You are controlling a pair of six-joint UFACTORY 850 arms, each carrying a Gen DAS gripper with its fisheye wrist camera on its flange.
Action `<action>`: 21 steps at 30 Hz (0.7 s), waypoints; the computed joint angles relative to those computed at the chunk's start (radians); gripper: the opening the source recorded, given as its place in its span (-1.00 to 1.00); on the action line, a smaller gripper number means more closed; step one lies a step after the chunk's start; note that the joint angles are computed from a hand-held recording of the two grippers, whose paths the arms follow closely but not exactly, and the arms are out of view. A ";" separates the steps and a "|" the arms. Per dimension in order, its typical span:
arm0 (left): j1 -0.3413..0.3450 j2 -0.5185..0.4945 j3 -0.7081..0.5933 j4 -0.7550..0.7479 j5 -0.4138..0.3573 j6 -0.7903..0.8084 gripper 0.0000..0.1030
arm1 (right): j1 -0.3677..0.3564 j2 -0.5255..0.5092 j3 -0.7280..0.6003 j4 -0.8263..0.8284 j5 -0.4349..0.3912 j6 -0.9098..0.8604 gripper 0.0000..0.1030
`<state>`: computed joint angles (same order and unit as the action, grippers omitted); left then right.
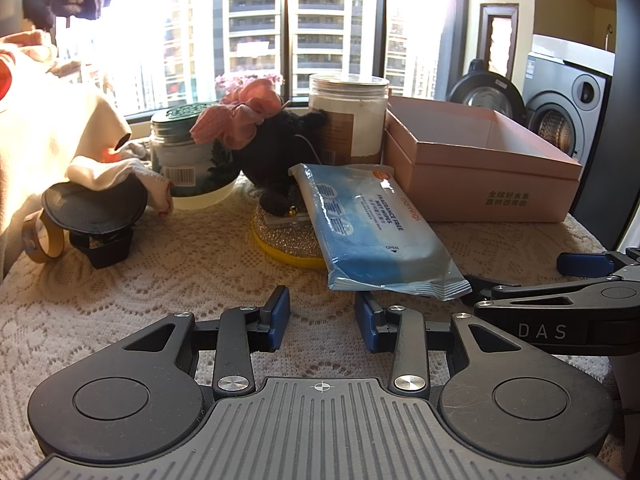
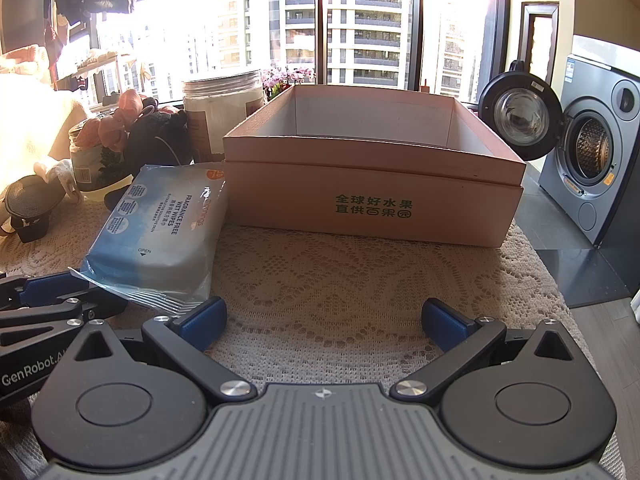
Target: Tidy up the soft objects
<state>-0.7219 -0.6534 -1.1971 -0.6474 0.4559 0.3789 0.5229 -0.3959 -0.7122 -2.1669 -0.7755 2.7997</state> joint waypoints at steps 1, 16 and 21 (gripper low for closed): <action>0.000 0.000 0.000 0.000 0.000 0.000 -0.22 | 0.000 0.000 0.000 0.000 0.000 0.000 1.00; 0.002 0.001 0.001 0.007 -0.003 -0.005 -0.22 | 0.001 0.001 0.000 0.001 0.002 -0.002 1.00; 0.013 0.005 -0.007 0.040 -0.042 -0.015 -0.22 | 0.001 0.003 0.000 0.003 0.003 -0.004 1.00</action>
